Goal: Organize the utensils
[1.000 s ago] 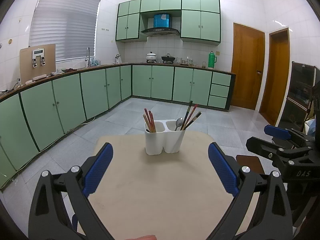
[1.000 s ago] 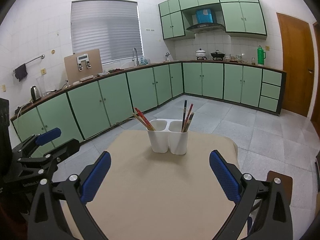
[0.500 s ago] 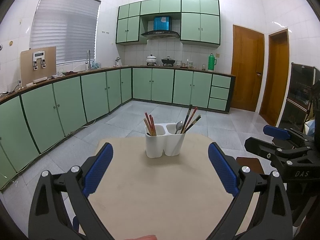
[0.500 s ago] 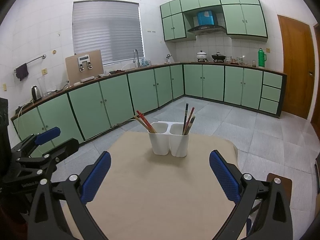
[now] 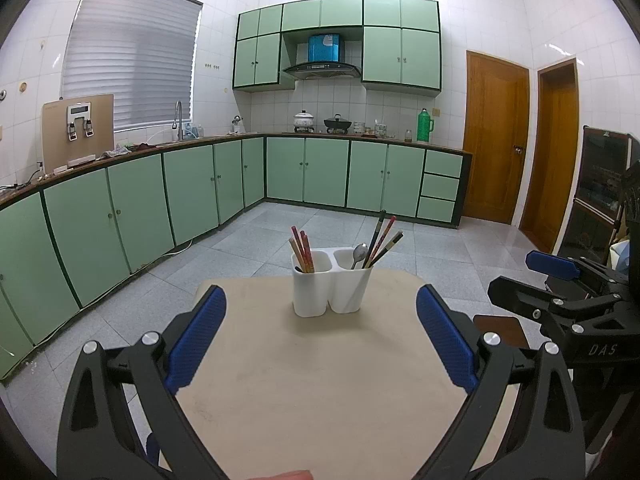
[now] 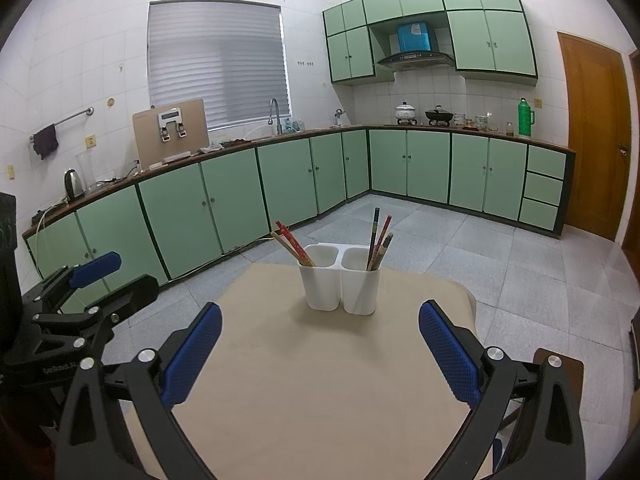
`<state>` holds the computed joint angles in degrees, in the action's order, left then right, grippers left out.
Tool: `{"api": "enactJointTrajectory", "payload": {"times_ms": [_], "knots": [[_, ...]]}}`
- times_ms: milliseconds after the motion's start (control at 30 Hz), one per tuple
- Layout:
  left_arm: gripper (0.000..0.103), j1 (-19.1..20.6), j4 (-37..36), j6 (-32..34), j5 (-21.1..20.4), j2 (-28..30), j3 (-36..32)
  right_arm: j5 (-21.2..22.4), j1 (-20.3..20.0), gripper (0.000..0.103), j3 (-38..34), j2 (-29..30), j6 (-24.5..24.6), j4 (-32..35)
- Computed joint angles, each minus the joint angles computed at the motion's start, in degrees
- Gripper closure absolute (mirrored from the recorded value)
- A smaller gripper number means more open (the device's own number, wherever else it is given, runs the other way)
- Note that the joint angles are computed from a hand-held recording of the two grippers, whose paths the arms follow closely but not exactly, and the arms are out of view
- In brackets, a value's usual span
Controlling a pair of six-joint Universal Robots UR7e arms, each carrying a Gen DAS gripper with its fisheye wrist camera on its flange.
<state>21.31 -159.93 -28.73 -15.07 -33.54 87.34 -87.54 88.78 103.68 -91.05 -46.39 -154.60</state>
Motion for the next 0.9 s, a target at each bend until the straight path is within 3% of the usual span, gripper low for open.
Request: {"api": "enactJointTrajectory", "payload": {"times_ms": [900], "knots": [[0.010,-0.1,-0.1,0.6,0.1,-0.6,0.3,-0.6,0.2,0.006,0.0,0.3,0.2,-0.1]]}}
